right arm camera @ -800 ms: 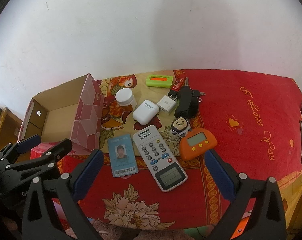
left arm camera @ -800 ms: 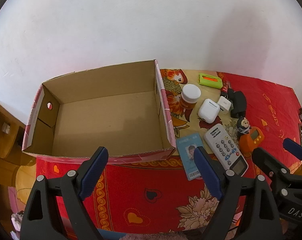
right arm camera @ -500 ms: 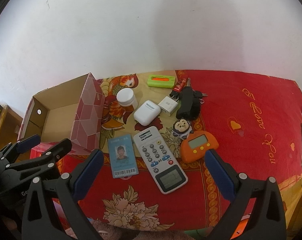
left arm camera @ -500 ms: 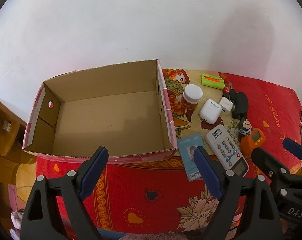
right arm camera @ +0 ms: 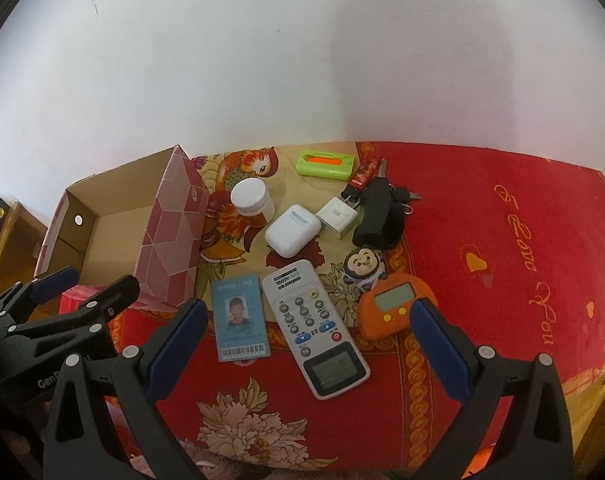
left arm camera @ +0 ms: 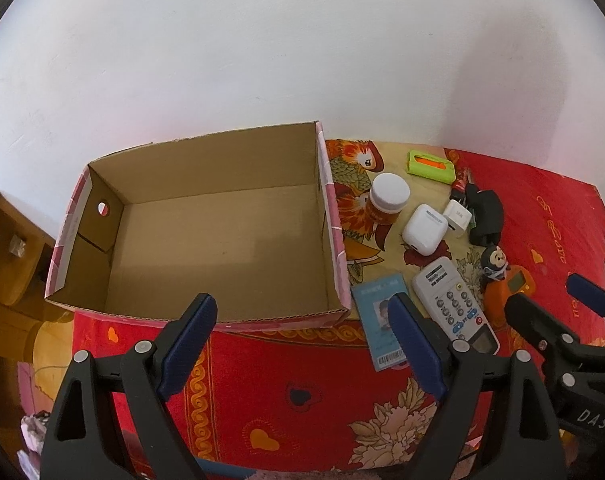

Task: Organize objects
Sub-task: 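Move the left gripper onto the box wall and clamp it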

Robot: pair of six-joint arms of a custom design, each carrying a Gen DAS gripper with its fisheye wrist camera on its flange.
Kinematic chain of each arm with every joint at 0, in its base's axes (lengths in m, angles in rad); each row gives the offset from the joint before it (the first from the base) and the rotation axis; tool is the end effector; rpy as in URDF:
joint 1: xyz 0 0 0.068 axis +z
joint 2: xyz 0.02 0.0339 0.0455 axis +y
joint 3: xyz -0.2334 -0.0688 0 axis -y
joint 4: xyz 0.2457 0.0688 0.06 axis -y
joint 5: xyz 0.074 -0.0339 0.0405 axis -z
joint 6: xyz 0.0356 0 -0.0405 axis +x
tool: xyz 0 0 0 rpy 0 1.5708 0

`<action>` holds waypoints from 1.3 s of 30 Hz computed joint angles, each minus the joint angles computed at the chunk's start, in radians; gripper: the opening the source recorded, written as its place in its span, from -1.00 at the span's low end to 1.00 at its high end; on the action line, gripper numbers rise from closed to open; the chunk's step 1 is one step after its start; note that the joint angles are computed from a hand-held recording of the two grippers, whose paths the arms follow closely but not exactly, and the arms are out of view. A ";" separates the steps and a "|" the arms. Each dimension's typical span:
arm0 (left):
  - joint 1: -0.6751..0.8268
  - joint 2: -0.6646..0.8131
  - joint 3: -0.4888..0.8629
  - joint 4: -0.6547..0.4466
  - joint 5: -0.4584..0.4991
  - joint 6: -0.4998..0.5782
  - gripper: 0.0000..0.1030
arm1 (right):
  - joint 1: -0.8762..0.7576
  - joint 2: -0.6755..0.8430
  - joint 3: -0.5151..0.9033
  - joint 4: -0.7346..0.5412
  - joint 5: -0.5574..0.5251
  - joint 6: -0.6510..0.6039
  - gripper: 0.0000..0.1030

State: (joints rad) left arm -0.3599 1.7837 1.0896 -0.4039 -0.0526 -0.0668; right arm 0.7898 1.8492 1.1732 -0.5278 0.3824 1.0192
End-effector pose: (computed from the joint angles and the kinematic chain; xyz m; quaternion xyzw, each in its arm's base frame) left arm 0.3249 -0.1203 0.1330 0.1358 0.9623 -0.0246 0.2342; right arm 0.2571 0.2405 0.1311 0.1449 0.9550 0.0253 0.2576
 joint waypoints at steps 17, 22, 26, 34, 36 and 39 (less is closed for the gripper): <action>0.142 -0.019 0.032 -0.028 -0.058 -0.015 0.75 | -0.056 0.024 -0.043 0.135 -0.083 -0.124 0.99; 0.274 0.028 0.112 -0.009 -0.060 0.065 0.75 | -0.036 0.094 0.047 0.086 -0.053 -0.092 0.99; 0.384 0.118 0.228 -0.014 -0.029 0.152 0.75 | -0.018 0.163 0.141 0.029 -0.038 0.007 0.99; 0.537 0.346 0.473 -0.077 0.046 0.298 0.75 | 0.041 0.358 0.409 -0.122 -0.006 0.161 0.99; 0.558 0.403 0.535 -0.107 0.074 0.329 0.75 | 0.051 0.387 0.450 -0.147 0.002 0.186 0.99; 0.574 0.472 0.600 -0.140 0.114 0.368 0.67 | 0.062 0.420 0.502 -0.185 0.011 0.227 0.99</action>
